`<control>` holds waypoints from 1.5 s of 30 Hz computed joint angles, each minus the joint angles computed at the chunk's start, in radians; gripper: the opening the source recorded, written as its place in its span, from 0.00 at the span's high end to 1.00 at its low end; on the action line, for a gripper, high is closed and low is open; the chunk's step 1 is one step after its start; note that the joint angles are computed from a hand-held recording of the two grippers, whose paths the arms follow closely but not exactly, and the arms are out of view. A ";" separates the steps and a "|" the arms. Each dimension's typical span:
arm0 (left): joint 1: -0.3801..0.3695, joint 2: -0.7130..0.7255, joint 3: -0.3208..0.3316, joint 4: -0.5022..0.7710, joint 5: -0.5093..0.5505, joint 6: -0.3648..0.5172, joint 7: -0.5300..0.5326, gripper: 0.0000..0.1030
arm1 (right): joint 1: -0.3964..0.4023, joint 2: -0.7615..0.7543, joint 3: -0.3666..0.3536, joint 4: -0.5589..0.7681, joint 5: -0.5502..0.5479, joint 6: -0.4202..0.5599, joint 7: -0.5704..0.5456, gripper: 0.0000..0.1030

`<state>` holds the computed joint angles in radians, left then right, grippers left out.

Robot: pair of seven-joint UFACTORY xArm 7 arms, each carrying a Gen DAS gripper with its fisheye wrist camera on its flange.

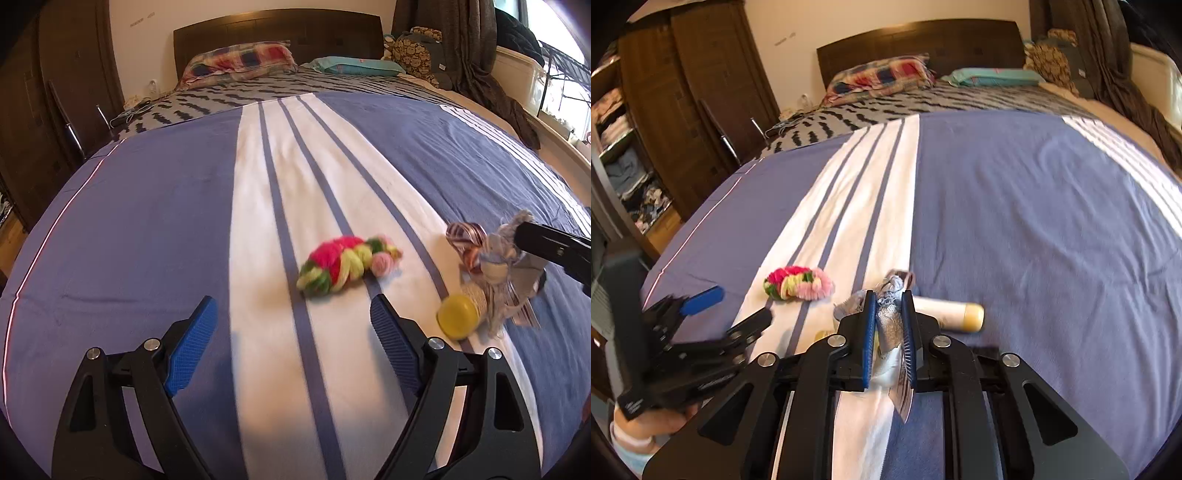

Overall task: Collect trash
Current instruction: 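Grasp the white crumpled wrapper with the right tool while the left tool grasps the pink-green fuzzy toy, then carry the wrapper and fuzzy toy down over the trash bin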

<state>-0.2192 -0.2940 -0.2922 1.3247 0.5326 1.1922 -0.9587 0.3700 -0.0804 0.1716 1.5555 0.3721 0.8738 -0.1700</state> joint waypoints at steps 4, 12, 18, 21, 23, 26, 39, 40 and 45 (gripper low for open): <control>-0.002 0.065 0.019 0.040 -0.011 -0.024 0.025 0.23 | 0.000 0.013 -0.003 0.043 0.014 0.020 -0.031 0.91; -0.032 0.115 0.060 0.056 -0.073 -0.106 0.087 0.76 | -0.013 0.006 -0.012 0.070 0.033 0.027 -0.054 0.91; -0.044 0.091 0.048 0.055 -0.049 -0.097 0.086 0.82 | -0.024 -0.008 -0.021 0.076 0.054 0.035 -0.060 0.91; -0.045 0.061 0.032 0.051 -0.035 -0.083 0.073 0.82 | -0.028 -0.028 -0.026 0.061 0.060 0.033 -0.067 0.91; -0.045 0.042 0.019 0.055 -0.028 -0.066 0.069 0.82 | -0.030 -0.050 -0.032 0.048 0.072 0.039 -0.074 0.91; -0.046 0.008 -0.019 0.076 0.000 -0.017 0.056 0.82 | -0.031 -0.091 -0.038 0.021 0.068 0.042 -0.080 0.91; -0.080 -0.019 -0.320 0.322 0.155 0.273 -0.073 0.82 | -0.006 -0.408 -0.136 -0.170 0.147 0.116 -0.156 0.91; -0.087 -0.016 -0.340 0.331 0.164 0.286 -0.089 0.82 | -0.003 -0.433 -0.142 -0.184 0.149 0.124 -0.158 0.91; -0.128 0.023 -0.476 0.388 0.224 0.374 -0.203 0.82 | 0.019 -0.579 -0.174 -0.277 0.152 0.172 -0.179 0.91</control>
<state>-0.3475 -0.2711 -0.7686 1.7130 0.7564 1.5667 -1.1621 0.3886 -0.6597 -0.0028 1.2789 0.5242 1.0460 -0.3489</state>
